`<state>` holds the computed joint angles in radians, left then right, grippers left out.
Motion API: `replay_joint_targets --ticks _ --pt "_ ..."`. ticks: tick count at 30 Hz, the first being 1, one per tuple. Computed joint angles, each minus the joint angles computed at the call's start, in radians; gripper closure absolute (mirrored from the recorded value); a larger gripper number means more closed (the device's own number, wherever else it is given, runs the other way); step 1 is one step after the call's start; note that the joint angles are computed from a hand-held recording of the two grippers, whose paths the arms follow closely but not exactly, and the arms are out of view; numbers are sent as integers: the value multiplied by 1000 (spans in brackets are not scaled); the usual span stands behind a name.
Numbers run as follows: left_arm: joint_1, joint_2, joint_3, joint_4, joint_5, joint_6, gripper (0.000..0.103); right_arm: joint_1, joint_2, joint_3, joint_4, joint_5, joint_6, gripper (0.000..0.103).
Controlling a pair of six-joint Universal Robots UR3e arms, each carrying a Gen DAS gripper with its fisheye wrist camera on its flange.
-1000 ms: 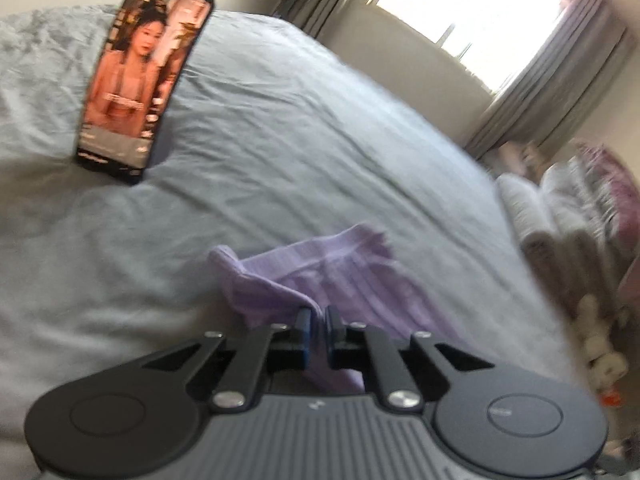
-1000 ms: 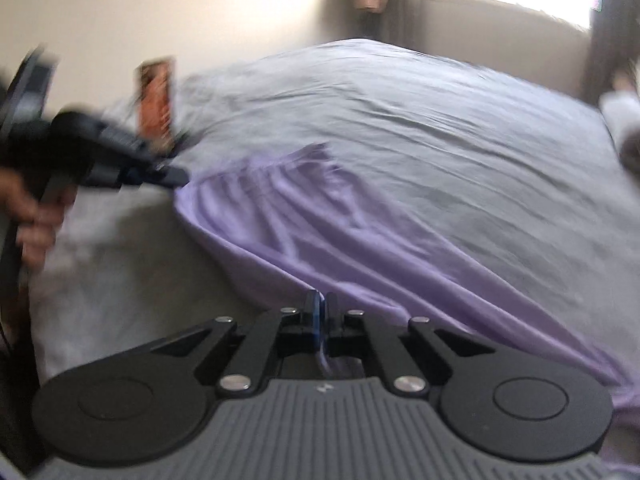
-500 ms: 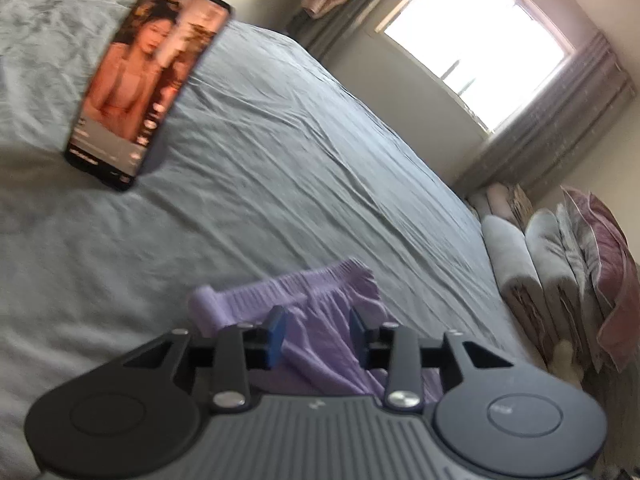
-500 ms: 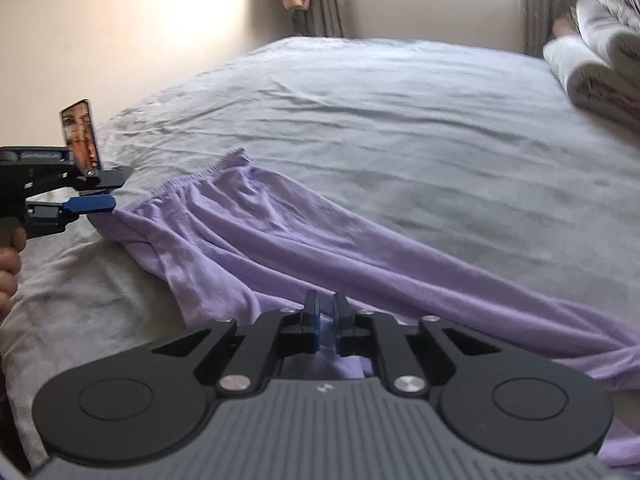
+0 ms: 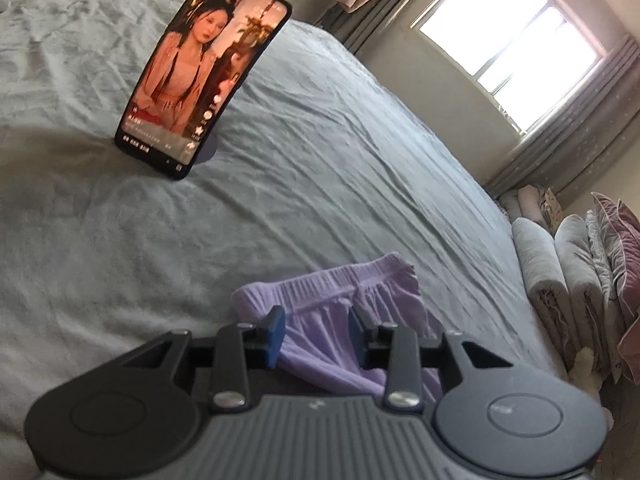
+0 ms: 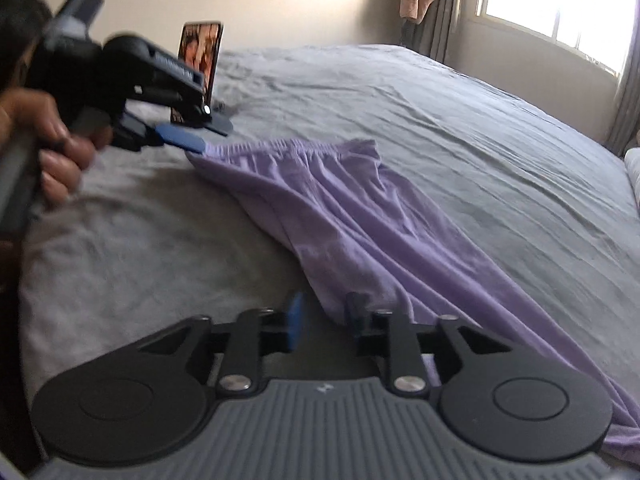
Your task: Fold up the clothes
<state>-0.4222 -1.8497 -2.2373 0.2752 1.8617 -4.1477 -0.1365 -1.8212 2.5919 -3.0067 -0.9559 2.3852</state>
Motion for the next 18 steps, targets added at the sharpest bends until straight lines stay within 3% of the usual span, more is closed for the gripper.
replay_joint_targets --ticks 9,13,15,18 --pt "-12 35 -4 -81 35 -8 68 112 242 15 -395 -144 34 74" --pt "-7 63 -24 -119 43 -15 68 162 367 -2 -568 -224 48 82" --pt "-6 81 -31 -147 53 -21 68 181 421 -18 -630 -257 58 92" --pt "-6 106 -47 -176 64 -40 68 183 430 -47 -614 -268 83 99"
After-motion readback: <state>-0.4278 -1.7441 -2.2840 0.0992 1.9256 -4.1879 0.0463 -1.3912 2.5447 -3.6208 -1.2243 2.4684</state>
